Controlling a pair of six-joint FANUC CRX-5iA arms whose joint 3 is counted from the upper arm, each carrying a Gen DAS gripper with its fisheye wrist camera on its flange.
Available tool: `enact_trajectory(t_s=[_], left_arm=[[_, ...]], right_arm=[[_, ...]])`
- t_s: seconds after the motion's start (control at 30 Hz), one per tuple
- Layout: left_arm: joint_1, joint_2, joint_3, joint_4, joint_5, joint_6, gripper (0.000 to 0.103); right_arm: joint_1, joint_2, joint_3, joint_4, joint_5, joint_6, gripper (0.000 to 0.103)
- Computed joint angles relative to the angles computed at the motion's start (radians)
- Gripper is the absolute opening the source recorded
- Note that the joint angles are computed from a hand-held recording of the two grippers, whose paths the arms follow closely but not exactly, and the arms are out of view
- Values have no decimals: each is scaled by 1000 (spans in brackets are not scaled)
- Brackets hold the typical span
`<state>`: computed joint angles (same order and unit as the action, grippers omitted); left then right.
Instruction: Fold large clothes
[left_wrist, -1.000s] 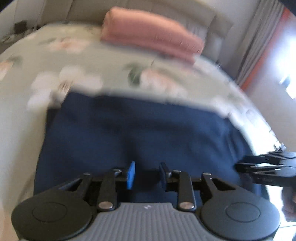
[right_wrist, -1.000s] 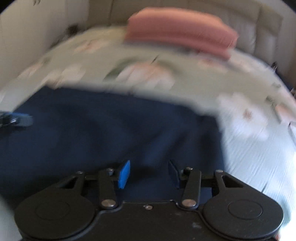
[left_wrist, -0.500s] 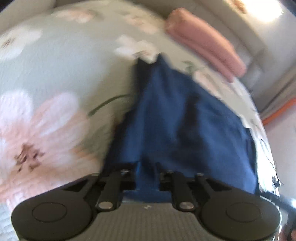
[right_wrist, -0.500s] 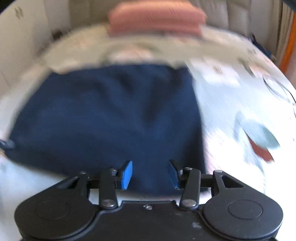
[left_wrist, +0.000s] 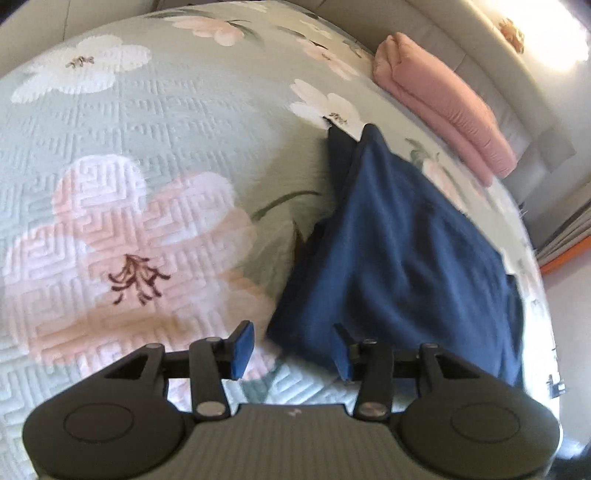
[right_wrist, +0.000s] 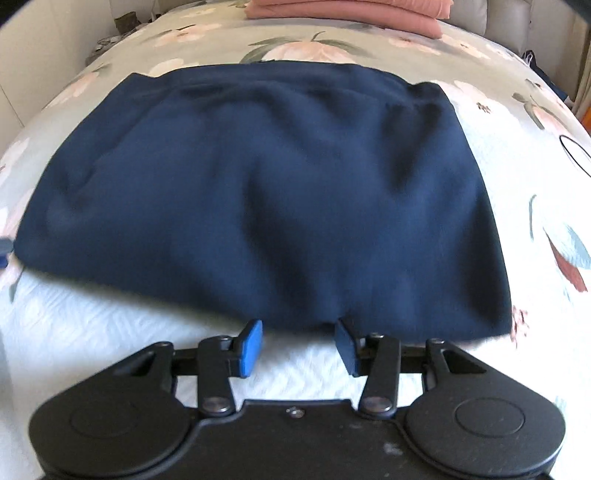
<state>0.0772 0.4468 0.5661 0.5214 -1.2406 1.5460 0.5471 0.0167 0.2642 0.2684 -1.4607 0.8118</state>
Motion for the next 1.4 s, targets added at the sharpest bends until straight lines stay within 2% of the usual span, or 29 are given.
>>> enact_trajectory(t_s=[0.03, 0.13, 0.17, 0.2, 0.3, 0.37, 0.43, 0.5, 0.63, 0.7, 0.73, 0.77, 0.8, 0.9, 1.0, 1.2, 1.4], left_arm=[[4, 12, 6, 27, -6, -10, 52], [6, 54, 30, 81, -19, -19, 56], [9, 65, 28, 103, -14, -13, 61], [13, 68, 9, 133, 1, -16, 64], [17, 109, -18, 231, 50, -25, 64], [18, 112, -66, 311, 96, -80, 66], [7, 115, -123, 403, 151, -153, 74], [-10, 123, -178, 514, 196, -239, 81], [-44, 190, -133, 614, 203, -331, 81], [-58, 236, -72, 611, 188, -330, 74], [-63, 259, -37, 597, 182, -314, 62], [-66, 280, -5, 575, 180, -281, 45], [-66, 281, -8, 572, 184, -266, 34], [-64, 274, -52, 630, 181, -286, 19], [-72, 250, -66, 615, 206, -315, 14], [-91, 210, -43, 552, 252, -272, 13], [-149, 198, 94, 479, 285, -208, 12]], right_arm=[[3, -8, -3, 3, 3, -20, 60], [34, -41, -33, 23, 19, -105, 61], [46, -43, -31, 28, 17, -132, 61], [49, -43, -28, 31, 21, -150, 61], [64, -50, -25, 28, 33, -182, 61], [59, -41, -9, 23, 39, -182, 62], [50, -30, -1, 20, 45, -175, 66], [48, -22, 4, 21, 42, -171, 66], [49, -11, 12, 13, 32, -161, 67], [51, -5, 14, 9, 27, -155, 67], [53, -3, 15, 6, 24, -155, 67], [53, -2, 16, 1, 22, -153, 67], [54, -1, 17, -4, 21, -153, 67], [57, -7, 12, -11, 28, -150, 67], [55, -23, -12, -9, 51, -149, 67], [17, -87, -73, -31, 120, -152, 67], [-72, -136, -79, -68, 172, -62, 67]])
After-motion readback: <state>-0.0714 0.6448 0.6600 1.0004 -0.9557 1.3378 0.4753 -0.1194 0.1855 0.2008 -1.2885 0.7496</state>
